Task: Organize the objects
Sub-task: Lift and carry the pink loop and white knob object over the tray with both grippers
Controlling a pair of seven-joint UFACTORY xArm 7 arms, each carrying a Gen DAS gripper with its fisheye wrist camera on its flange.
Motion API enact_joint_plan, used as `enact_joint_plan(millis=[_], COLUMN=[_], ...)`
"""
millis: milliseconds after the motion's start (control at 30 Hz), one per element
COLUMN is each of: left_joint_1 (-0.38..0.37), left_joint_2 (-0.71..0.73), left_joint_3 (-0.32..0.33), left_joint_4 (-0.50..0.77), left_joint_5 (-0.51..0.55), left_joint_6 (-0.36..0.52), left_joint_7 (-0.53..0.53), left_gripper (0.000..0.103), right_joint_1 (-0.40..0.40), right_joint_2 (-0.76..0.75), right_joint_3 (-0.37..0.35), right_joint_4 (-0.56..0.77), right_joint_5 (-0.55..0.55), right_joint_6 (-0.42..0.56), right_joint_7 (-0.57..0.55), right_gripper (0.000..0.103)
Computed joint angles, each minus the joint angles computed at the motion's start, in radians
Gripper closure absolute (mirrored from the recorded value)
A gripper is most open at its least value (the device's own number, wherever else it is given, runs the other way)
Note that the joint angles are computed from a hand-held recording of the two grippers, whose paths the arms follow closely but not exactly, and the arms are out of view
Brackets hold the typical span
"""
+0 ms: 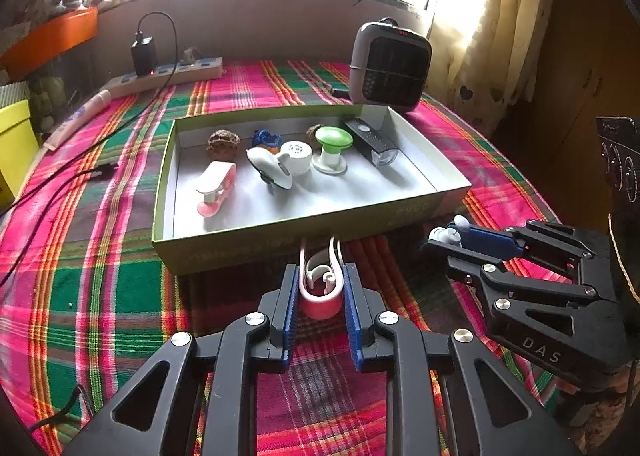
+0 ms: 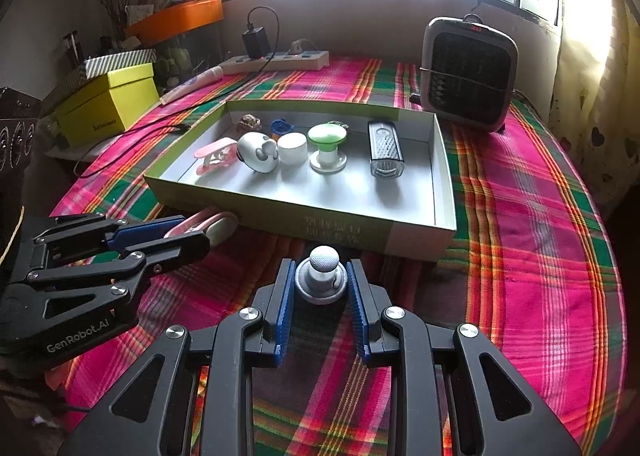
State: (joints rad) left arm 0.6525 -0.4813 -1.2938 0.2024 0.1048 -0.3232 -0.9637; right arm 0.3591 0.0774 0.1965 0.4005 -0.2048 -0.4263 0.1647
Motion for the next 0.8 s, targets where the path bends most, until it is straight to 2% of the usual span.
enact_joint_plan(millis=[233, 367, 800], left_joint_1=[-0.069, -0.075, 0.003], left_joint_2=[-0.035, -0.039, -0.035], left_joint_3=[0.062, 0.074, 0.058], left_joint_4=[0.000, 0.014, 0.075], left_joint_5=[-0.005, -0.002, 0.004], left_joint_6=[0.020, 0.028, 0.021], left_joint_7=[-0.002, 0.009, 0.056], left_gripper=[0.084, 0.084, 0.084], right_joint_1=[-0.009, -0.011, -0.040], right_joint_2=[-0.030, -0.044, -0.027], right_joint_3=[-0.003, -0.010, -0.024], right_joint_4=[-0.012, -0.008, 0.058], right_joint_5=[-0.032, -0.034, -0.073], right_joint_6=[-0.017, -0.019, -0.006], right_joint_7=[0.021, 0.020, 0.035], right_gripper=[0.076, 0.076, 0.076])
